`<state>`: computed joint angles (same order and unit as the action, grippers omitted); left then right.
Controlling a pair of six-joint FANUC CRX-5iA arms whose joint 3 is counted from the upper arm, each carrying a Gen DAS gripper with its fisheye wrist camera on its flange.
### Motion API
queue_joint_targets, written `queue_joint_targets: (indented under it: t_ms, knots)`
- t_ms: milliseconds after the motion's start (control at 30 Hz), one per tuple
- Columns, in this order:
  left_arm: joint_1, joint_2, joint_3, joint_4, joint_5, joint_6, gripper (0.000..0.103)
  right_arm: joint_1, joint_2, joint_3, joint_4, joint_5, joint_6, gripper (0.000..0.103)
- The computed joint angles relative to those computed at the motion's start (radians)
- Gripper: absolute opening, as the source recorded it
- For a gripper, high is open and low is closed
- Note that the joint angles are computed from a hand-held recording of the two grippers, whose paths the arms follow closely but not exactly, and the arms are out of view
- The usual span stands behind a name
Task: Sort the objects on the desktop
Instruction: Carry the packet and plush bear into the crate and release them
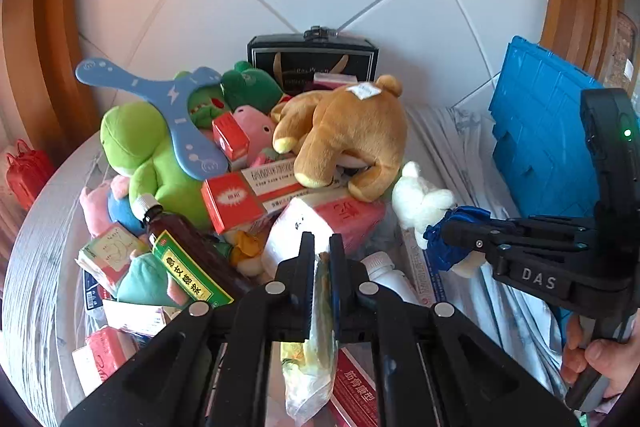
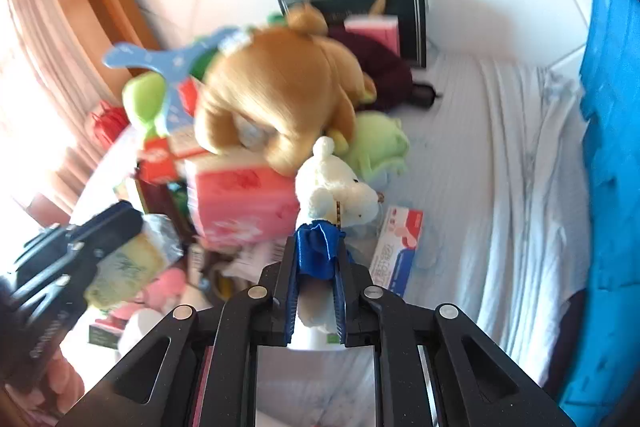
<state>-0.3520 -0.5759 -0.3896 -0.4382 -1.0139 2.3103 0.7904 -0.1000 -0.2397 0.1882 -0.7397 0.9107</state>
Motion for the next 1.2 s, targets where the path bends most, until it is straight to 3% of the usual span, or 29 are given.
queue_joint_targets:
  t_ms: [200, 400, 700, 933, 1033, 1200]
  knots:
    - [-0.233, 0.009, 0.119, -0.211, -0.132, 0.158, 0.007, 0.112, -0.158, -0.103, 0.283, 0.008, -0.228, 0.015]
    - [-0.401, 0.055, 0.236, -0.346, -0.192, 0.214, 0.007, 0.197, -0.276, -0.133, 0.505, -0.097, -0.392, 0.015]
    - [-0.544, 0.219, 0.468, -0.443, -0.155, 0.176, 0.007, 0.231, -0.467, -0.169, 0.743, -0.302, -0.523, 0.015]
    - [-0.565, 0.442, 0.751, -0.371, -0.034, 0.051, 0.007, 0.076, -0.596, -0.193, 0.722, -0.411, -0.458, 0.015]
    - [-0.555, 0.562, 0.89, -0.281, -0.004, -0.024, 0.007, -0.042, -0.638, -0.198, 0.662, -0.417, -0.385, 0.015]
    - [-0.505, 0.787, 1.131, -0.038, -0.029, -0.153, 0.007, -0.274, -0.652, -0.191, 0.526, -0.377, -0.212, 0.015]
